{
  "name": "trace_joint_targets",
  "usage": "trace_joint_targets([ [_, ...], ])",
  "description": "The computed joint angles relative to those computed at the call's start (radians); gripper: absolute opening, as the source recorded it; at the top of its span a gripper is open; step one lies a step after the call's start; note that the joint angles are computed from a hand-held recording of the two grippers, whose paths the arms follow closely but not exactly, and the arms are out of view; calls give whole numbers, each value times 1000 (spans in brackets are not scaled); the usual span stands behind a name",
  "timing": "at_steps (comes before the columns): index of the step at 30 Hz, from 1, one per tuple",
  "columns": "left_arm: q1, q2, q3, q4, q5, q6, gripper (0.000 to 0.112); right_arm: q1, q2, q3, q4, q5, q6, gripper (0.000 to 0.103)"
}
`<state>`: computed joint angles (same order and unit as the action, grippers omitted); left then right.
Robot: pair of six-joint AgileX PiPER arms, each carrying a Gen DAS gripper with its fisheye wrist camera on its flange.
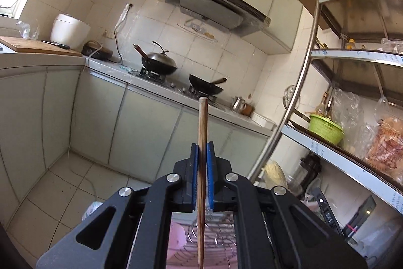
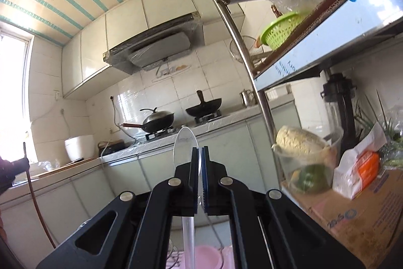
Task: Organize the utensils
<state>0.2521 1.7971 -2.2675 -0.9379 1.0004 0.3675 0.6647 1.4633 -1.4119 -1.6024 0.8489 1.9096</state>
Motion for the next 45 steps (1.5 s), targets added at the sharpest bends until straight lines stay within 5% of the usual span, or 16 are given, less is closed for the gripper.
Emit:
trace_joint_targets([
  [5, -59, 88, -119, 121, -58, -90, 6, -33, 52, -40, -19, -30, -22, 2],
  [11, -116, 48, 35, 153, -260, 4, 6, -66, 108, -73, 30, -70, -68, 2],
  [14, -143, 58, 55, 216, -291, 11, 6, -84, 125, -88, 113, -90, -134, 2],
  [32, -172, 198, -26, 370, -11, -119, 6, -191, 126, -101, 716, -208, -583, 4],
  [40, -169, 281, -194, 432, 156, -229, 20, -234, 91, -77, 908, -246, -714, 23],
  [42, -163, 271, -180, 429, 158, -228, 20, -231, 67, -48, 883, -262, -681, 33],
  [45, -154, 239, -129, 418, 136, -220, 21, -223, 34, -21, 866, -254, -662, 33],
])
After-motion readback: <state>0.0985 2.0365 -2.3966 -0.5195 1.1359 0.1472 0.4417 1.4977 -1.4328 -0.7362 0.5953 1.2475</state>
